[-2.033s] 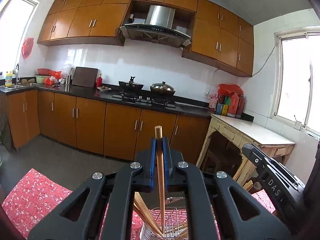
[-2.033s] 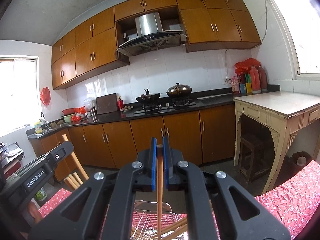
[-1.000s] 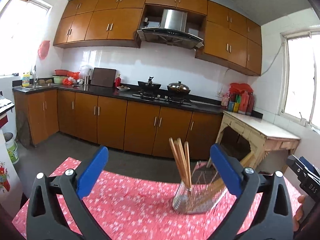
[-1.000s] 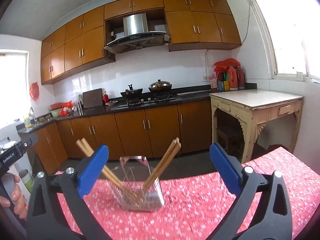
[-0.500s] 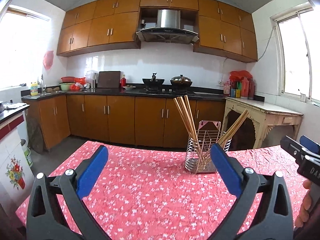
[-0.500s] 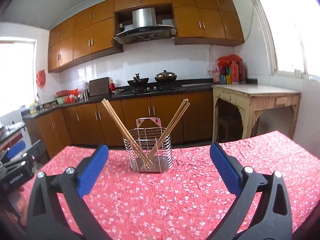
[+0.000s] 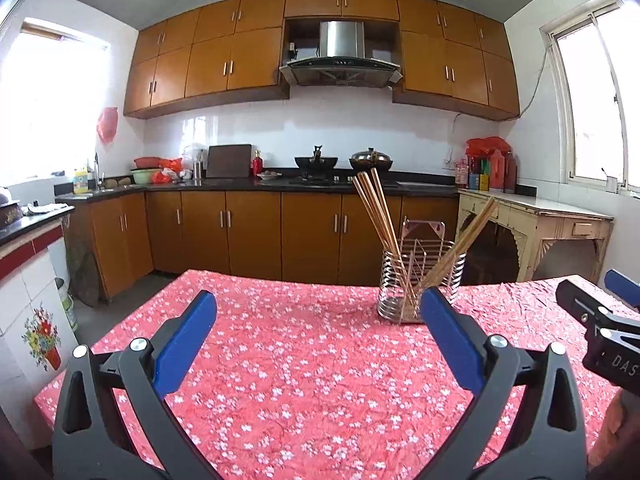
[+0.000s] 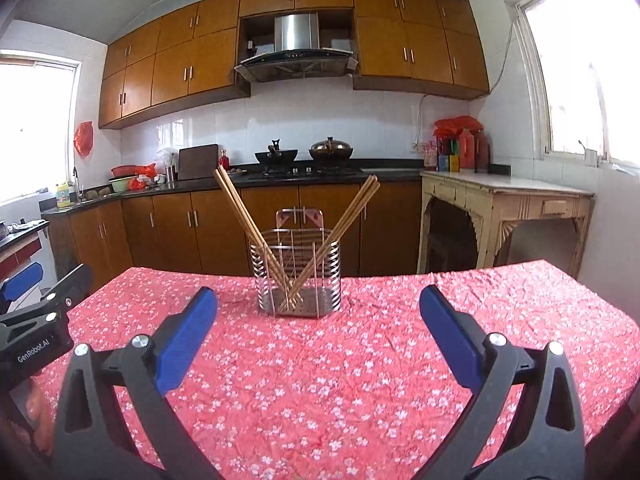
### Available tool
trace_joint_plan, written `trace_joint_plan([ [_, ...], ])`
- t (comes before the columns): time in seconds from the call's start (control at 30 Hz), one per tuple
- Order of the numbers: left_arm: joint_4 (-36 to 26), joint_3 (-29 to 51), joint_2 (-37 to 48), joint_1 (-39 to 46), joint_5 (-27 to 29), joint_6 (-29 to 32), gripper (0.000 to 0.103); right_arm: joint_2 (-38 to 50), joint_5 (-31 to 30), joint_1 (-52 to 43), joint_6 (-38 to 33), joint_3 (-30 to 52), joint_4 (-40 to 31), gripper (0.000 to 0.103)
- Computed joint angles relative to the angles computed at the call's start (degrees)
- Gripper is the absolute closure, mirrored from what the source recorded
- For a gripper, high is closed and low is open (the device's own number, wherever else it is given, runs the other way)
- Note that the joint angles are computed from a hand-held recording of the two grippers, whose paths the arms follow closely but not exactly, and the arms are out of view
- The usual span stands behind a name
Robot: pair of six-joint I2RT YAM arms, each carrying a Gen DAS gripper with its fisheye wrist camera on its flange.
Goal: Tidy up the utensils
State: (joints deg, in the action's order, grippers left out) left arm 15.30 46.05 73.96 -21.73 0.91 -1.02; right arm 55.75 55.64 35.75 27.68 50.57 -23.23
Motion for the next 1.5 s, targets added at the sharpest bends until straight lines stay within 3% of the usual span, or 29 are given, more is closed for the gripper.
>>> trace_joint_plan([
  [0.47, -2.48, -1.29, -3.86, 0.23, 1.71, 0.63, 0.002, -1.70, 5.43, 4.82, -0.50, 0.92, -1.87, 0.004],
  [1.5, -1.26, -2.33, -4.61, 1.17, 3.03, 0.02, 0.002, -1.74, 2.77, 2.67, -0.11, 0.50, -1.25, 0.004],
])
